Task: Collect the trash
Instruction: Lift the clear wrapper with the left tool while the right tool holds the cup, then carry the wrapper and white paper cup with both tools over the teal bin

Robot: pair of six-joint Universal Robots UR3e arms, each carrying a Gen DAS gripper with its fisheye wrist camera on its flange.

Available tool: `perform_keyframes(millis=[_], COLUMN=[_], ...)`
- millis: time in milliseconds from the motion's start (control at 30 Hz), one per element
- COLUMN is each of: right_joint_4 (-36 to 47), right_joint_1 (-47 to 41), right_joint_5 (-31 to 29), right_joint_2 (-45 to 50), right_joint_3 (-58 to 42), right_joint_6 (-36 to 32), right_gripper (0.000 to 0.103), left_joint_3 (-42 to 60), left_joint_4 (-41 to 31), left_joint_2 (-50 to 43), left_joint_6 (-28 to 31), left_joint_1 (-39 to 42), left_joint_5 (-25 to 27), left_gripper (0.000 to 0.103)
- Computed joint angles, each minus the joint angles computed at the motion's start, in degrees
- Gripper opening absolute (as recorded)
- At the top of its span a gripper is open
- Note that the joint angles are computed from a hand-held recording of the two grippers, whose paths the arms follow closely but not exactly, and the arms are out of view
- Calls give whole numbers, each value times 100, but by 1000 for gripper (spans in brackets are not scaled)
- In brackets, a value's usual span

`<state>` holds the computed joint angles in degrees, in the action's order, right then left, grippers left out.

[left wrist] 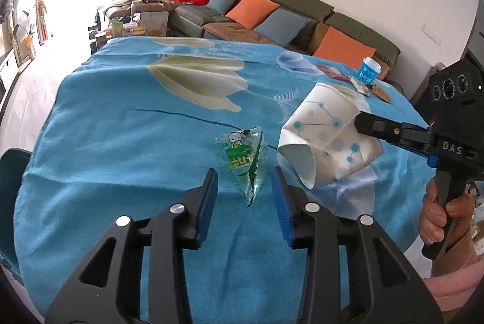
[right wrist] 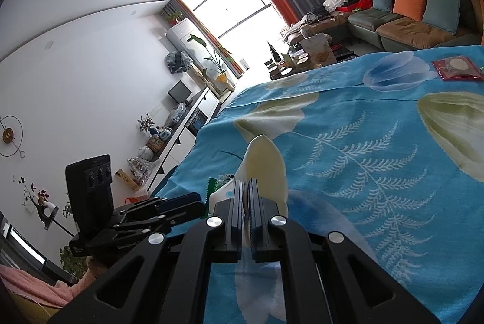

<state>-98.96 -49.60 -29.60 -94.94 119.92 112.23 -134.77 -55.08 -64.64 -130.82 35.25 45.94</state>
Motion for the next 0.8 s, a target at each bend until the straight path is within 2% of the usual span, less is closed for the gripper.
perform_keyframes(millis=[167, 233, 333, 467, 800], right_joint_4=[-3, -32, -22, 23, 53], right_joint_1=[-29, -34, -27, -15, 63], right_joint_5=[-17, -32, -55, -44, 32], right_joint_2=[41, 51, 75, 92, 88], right_joint_3=[-4, 6, -10, -46, -94], right_joint_6=[11, 25, 16, 3, 6], right_gripper=[3, 3, 3, 3, 3], left_joint_3=[70, 110, 205, 171, 109], left_joint_4=[733, 810, 730, 588, -259], left_joint_2=[-625, -778, -955, -806, -100], left_joint_6=[-476, -537, -542, -438, 94], left_joint_1=[-414, -460, -466, -379, 205], left_joint_5=[248, 272, 213, 115, -145], left_gripper=[36, 28, 19, 13, 10])
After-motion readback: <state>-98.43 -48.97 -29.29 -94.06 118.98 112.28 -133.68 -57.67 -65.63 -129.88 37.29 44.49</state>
